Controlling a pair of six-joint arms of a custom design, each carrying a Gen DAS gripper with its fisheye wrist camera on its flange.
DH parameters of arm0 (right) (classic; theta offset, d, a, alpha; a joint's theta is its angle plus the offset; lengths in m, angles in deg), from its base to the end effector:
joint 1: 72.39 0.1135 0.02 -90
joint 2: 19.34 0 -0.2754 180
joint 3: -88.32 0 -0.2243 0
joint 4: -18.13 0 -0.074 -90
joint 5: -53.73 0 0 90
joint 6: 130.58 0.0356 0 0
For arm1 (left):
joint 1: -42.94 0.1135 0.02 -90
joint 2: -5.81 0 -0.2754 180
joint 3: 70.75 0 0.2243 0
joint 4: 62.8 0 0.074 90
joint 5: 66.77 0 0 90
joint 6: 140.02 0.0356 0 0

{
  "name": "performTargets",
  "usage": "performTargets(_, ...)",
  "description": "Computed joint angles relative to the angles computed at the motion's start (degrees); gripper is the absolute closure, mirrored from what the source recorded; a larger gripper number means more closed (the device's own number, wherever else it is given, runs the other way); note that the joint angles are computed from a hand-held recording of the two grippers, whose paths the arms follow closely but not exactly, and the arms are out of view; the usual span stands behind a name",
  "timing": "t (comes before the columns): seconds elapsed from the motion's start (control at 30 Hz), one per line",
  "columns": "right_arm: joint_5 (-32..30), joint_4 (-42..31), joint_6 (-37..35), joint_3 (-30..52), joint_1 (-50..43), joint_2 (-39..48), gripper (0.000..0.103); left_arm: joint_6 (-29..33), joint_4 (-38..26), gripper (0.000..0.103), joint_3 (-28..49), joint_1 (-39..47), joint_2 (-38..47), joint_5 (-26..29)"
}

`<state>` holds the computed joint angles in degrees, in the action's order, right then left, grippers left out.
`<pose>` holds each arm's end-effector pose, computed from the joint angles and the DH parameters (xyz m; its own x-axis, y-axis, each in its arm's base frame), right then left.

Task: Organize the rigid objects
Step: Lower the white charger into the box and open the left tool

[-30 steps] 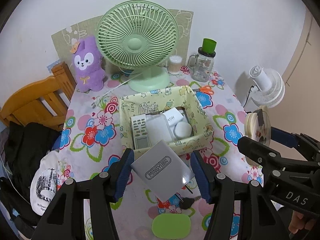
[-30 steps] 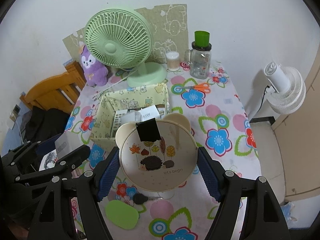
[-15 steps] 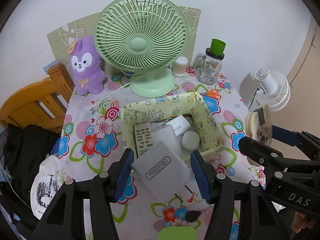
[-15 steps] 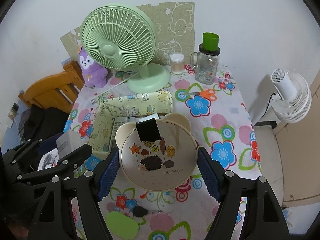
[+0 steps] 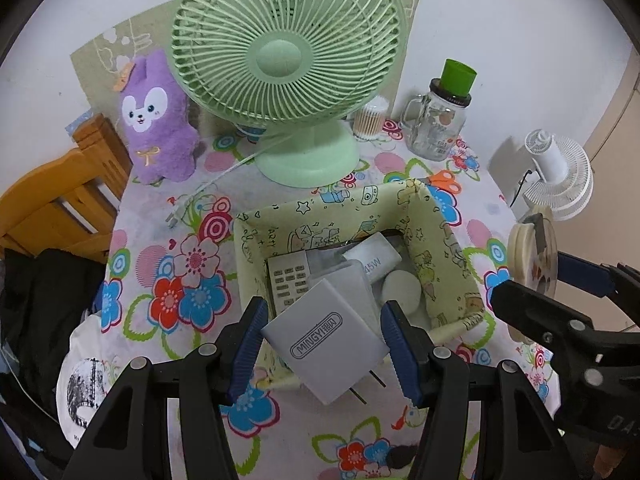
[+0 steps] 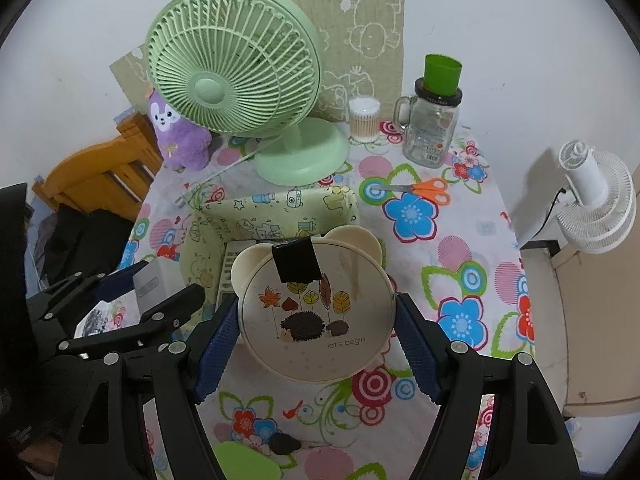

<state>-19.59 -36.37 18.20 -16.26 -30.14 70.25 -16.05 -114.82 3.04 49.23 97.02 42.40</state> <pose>0.2103 0.1772 0.2333 -0.8421 0.3418 -0.4172 0.2959 0.9395 0.1725 0.2772 0.0188 0.2209 -0.7656 0.4466 -0.4630 0.5293 0.8464 -0.0588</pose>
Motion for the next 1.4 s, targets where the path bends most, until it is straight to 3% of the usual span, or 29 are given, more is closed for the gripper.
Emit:
performTargets(0.93, -5.21, 8.08, -7.06, 0.9, -11.24, 11.95, 0.026, -2.53, 7.37, 0.042, 7.97, -9.43, 19.43, -3.53)
performTargets(1.17, -5.99, 8.45, -7.65, 2.22, -11.65, 14.6, 0.026, -0.5, 8.54, 0.018, 7.05, -8.98, 19.17, -3.15)
performTargets(1.4, -5.86, 8.23, -8.41, 4.94, -10.97, 17.65, 0.026, 2.13, 8.61, 0.012, 5.96, -7.67, 17.8, -3.9)
